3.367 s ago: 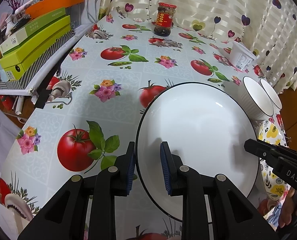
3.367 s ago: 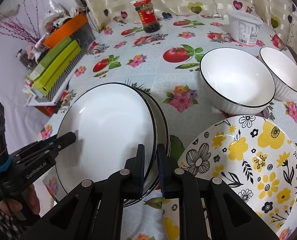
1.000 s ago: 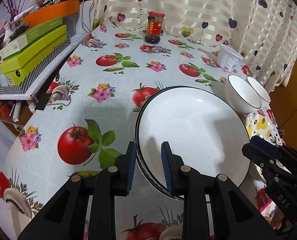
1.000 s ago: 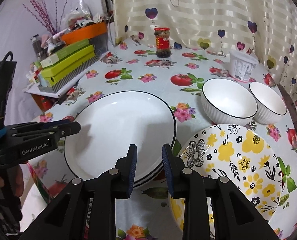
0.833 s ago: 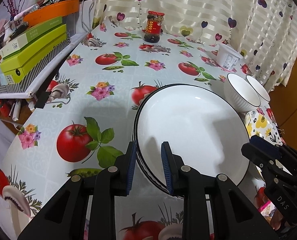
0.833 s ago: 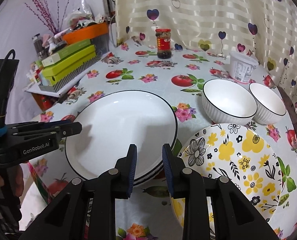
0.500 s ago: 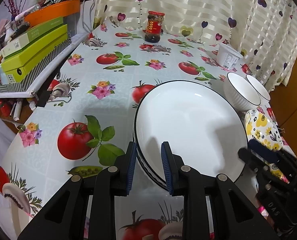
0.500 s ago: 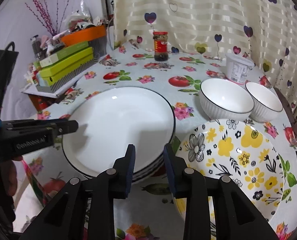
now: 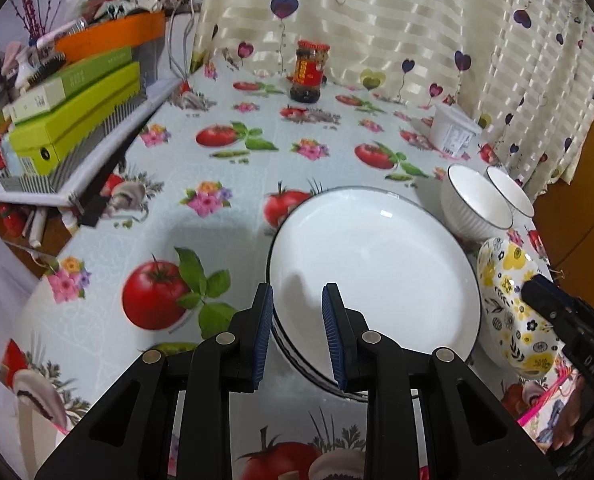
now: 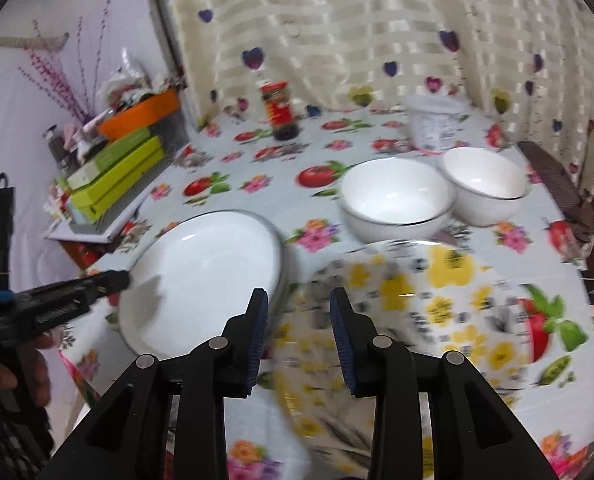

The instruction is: Organize plates and bowls

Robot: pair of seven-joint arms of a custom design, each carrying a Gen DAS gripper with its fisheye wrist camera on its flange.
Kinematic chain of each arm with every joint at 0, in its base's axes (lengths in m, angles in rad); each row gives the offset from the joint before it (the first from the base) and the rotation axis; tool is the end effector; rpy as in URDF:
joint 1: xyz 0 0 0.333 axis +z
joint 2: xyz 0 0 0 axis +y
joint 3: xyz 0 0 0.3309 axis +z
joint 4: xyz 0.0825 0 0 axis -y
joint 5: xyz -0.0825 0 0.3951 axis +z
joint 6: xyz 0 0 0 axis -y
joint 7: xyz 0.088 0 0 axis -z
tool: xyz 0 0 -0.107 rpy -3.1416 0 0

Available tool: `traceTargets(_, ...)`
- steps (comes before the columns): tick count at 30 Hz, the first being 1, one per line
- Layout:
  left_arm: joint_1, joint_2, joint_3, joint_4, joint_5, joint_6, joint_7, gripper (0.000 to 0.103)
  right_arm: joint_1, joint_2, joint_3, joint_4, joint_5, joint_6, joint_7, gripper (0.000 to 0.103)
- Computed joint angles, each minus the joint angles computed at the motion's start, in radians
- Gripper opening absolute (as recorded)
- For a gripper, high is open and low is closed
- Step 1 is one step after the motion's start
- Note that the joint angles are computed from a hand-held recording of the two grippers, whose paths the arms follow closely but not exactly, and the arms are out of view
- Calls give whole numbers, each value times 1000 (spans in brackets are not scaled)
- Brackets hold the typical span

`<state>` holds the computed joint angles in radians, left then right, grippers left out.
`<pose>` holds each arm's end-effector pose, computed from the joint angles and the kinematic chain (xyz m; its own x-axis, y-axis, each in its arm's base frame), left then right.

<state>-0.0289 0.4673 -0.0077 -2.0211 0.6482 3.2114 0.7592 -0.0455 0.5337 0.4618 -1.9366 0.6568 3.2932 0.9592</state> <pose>0.6473 -0.0808 0.2941 0.0620 -0.9880 0.1416 -0.7588 -0.1388 -0.6364 0.6504 0.1800 0.3138 0.2544 -0.9474 -0.1943 -0.6956 -0.0397 -0.7174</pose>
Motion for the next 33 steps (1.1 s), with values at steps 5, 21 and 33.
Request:
traceTargets(5,17,-6,-34,8,-2,17,16,26,90,-53,-170,-49,35,22,59,38)
traceTargets(21,138,102,-339,135,-126,-90,291,26,-53,-20,-139,-40,120,-128,32,28)
traceTargets(33,56,158,-311,236,-208,-159,342,26,-76,-17,-147,-2,299,-215,-152,10)
